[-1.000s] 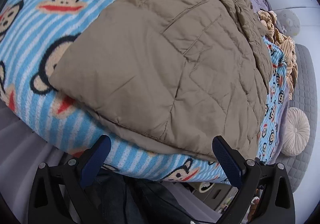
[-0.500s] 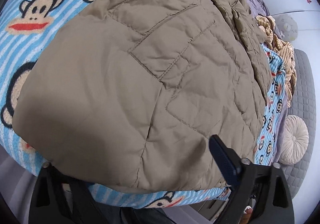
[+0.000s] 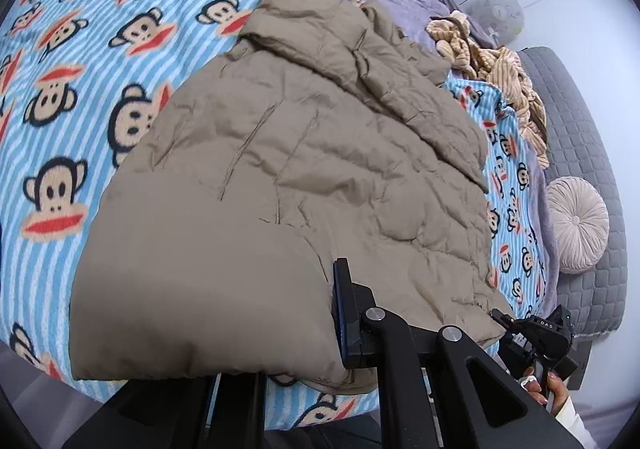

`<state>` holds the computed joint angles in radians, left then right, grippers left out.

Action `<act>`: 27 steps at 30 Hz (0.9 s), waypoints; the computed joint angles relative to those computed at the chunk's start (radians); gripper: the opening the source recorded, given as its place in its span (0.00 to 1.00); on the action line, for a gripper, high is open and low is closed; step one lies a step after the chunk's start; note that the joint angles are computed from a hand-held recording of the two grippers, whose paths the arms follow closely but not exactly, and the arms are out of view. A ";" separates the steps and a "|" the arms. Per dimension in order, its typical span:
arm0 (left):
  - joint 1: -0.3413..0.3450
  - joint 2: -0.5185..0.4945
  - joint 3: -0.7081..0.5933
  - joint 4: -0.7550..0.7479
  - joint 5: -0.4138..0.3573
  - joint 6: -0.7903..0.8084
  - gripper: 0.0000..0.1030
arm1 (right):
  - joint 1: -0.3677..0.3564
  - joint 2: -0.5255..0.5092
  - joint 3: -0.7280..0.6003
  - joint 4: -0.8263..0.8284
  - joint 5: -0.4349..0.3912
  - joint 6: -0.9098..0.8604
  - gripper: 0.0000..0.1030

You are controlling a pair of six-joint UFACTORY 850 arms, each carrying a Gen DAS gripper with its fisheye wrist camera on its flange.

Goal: Fold large clothes
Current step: 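Carry the hem over the body with both tools and lay it down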

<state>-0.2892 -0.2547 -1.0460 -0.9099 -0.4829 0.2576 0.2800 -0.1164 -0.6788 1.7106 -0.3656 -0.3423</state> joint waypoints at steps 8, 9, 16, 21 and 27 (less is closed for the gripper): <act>-0.010 -0.049 -0.175 0.165 0.027 -0.070 0.13 | -0.001 0.008 -0.129 -0.424 0.057 0.267 0.09; -0.013 -0.059 -0.206 0.205 0.036 -0.105 0.13 | -0.004 0.000 -0.159 -0.495 0.053 0.313 0.09; -0.034 -0.187 -0.472 0.508 0.068 -0.421 0.13 | -0.063 -0.114 -0.426 -0.839 -0.036 0.419 0.09; -0.039 -0.363 -0.735 0.755 0.024 -0.673 0.13 | -0.117 -0.278 -0.700 -0.878 -0.150 0.321 0.09; -0.027 -0.668 -1.161 0.918 -0.160 -0.800 0.13 | -0.150 -0.552 -1.105 -1.041 -0.278 0.359 0.09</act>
<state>-0.3162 -0.9230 -2.2066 0.0078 -0.6428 -0.5427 0.1304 -0.6689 -1.7837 0.6693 -0.6433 0.0171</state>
